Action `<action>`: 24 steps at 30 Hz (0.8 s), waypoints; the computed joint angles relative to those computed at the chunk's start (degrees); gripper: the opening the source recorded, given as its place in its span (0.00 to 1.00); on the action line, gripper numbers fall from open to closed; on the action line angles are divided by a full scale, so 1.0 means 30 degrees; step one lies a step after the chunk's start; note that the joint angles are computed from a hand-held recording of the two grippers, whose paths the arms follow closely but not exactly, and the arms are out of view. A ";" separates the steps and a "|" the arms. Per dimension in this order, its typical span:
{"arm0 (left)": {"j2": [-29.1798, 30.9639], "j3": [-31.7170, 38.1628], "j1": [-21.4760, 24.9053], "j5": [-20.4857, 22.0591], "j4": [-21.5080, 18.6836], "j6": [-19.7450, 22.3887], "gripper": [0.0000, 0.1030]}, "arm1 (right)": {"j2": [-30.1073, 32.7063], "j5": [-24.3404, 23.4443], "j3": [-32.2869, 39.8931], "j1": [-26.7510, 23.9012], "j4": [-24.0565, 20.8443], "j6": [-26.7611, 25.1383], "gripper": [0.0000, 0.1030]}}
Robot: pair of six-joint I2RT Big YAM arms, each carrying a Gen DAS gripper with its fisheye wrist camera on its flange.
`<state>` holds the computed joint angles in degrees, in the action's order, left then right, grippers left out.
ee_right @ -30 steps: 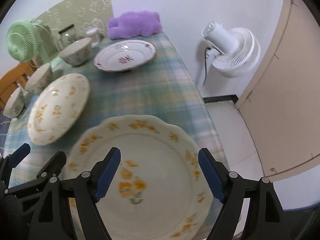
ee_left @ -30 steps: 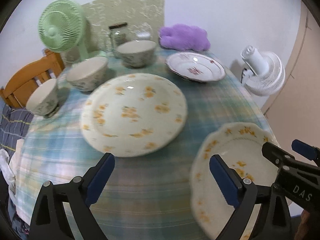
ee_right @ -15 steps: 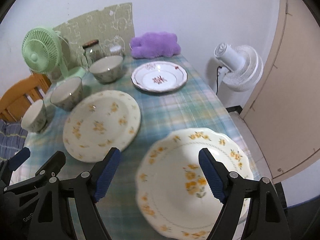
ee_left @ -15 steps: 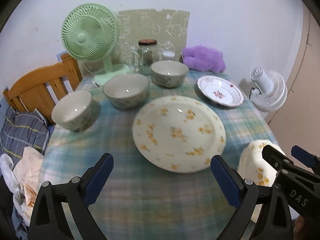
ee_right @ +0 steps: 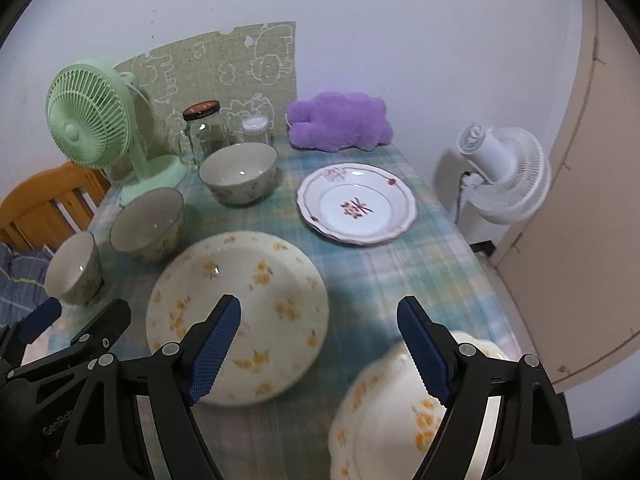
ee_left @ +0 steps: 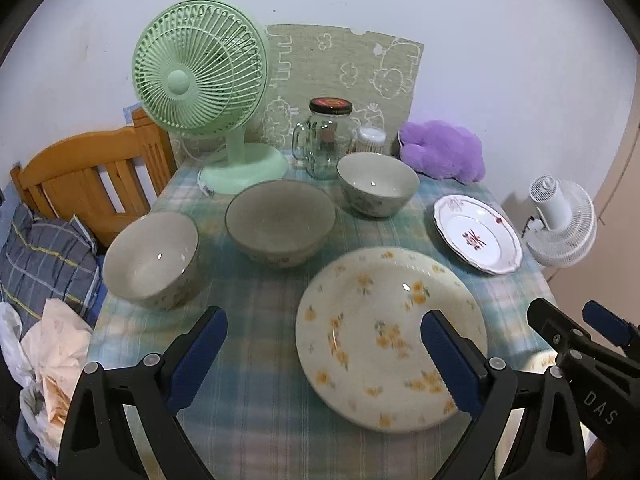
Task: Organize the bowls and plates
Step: 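Close both grippers on the rim of the second yellow-flower plate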
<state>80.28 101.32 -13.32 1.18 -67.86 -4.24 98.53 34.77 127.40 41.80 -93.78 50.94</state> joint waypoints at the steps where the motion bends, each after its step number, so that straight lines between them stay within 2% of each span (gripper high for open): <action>1: 0.0271 0.0186 -0.0088 -0.0178 0.0010 0.0062 0.96 | 0.0174 -0.0073 0.0175 -0.0185 0.0110 -0.0298 0.81; 5: 0.1344 0.0722 -0.0344 -0.0938 0.0196 -0.0004 0.95 | 0.0785 -0.0642 0.0333 -0.1070 0.1018 -0.1322 0.81; 9: 0.2655 0.1546 -0.0531 -0.1574 -0.0591 -0.0395 0.94 | 0.1148 -0.1679 0.0061 -0.1847 0.1944 -0.2146 0.81; 12: 0.3242 0.1693 -0.0698 -0.2000 -0.0569 -0.0687 0.91 | 0.1438 -0.2579 -0.0145 -0.2329 0.2370 -0.2618 0.81; 20: 0.4260 0.1544 -0.0818 -0.2326 -0.0666 -0.0639 0.84 | 0.2045 -0.4166 -0.1009 -0.3165 0.3349 -0.3412 0.80; 22: 0.4475 0.1621 -0.0880 -0.2381 -0.0967 -0.0603 0.80 | 0.2107 -0.4562 -0.1313 -0.3300 0.3643 -0.3595 0.77; 23: 0.4679 0.1842 -0.0933 -0.2354 -0.1502 -0.0559 0.77 | 0.2239 -0.4869 -0.1296 -0.3373 0.3575 -0.3667 0.72; 24: 0.4750 0.1919 -0.0938 -0.2151 -0.1726 -0.0503 0.70 | 0.2292 -0.5217 -0.1320 -0.3431 0.3549 -0.3648 0.67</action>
<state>94.52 107.08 -16.14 -5.27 -73.04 -5.75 105.41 19.12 123.44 31.51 -83.13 40.00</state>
